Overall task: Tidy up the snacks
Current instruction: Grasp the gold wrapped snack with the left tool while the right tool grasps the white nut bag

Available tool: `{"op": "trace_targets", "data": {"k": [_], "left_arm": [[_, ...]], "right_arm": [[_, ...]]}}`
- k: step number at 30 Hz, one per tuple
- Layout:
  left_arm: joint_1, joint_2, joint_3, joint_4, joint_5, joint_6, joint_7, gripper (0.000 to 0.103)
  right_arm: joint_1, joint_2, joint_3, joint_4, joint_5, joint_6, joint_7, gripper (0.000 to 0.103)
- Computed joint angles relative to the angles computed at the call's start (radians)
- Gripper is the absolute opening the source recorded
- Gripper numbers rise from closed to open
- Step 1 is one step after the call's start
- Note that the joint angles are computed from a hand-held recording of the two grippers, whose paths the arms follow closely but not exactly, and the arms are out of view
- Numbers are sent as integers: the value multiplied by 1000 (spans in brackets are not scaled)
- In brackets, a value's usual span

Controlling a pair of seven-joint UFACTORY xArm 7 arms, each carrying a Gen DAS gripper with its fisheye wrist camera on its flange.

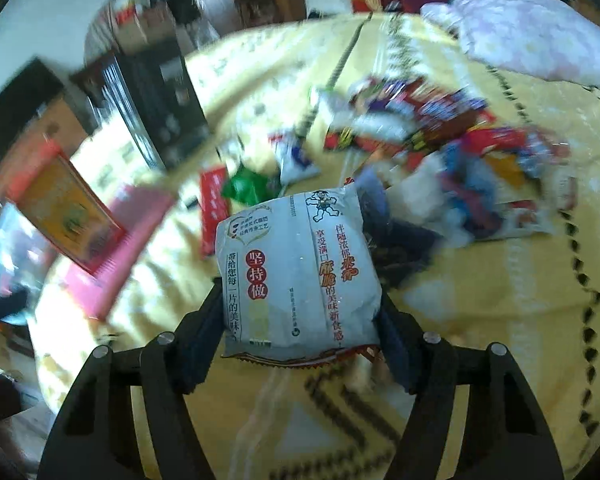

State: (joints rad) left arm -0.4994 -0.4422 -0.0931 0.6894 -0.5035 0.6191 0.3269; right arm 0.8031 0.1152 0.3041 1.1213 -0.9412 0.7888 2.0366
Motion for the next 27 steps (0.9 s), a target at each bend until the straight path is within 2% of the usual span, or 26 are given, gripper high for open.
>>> {"op": "trace_targets", "data": {"k": [4, 7, 10, 13, 16, 19, 21, 25, 27], "left_arm": [[-17, 91, -17, 22, -7, -16, 16, 102], [-25, 166, -38, 66, -13, -19, 34, 97], [-38, 265, -75, 152, -21, -48, 52, 93], [-46, 351, -116, 236, 14, -86, 84, 93], [-52, 470, -155, 355, 85, -58, 122, 93], [-53, 594, -172, 473, 166, -31, 50, 94], [-40, 652, -176, 530, 170, -9, -4, 94], [-63, 717, -153, 575, 264, -43, -124, 93], [4, 721, -230, 577, 201, -28, -54, 91]], "right_arm": [[-6, -198, 50, -182, 5, 29, 167, 74], [-20, -315, 95, -295, 92, 66, 215, 74], [-38, -405, 135, -402, 142, 37, 298, 74], [-58, -468, 178, -464, 173, 15, 347, 74], [-94, -501, 219, -502, 172, -23, 384, 74], [-137, -522, 254, -530, 170, -66, 406, 75], [-164, -540, 278, -551, 171, -95, 421, 75], [-213, -561, 319, -582, 192, -141, 430, 75], [-240, -561, 334, -579, 178, -164, 416, 75]]}}
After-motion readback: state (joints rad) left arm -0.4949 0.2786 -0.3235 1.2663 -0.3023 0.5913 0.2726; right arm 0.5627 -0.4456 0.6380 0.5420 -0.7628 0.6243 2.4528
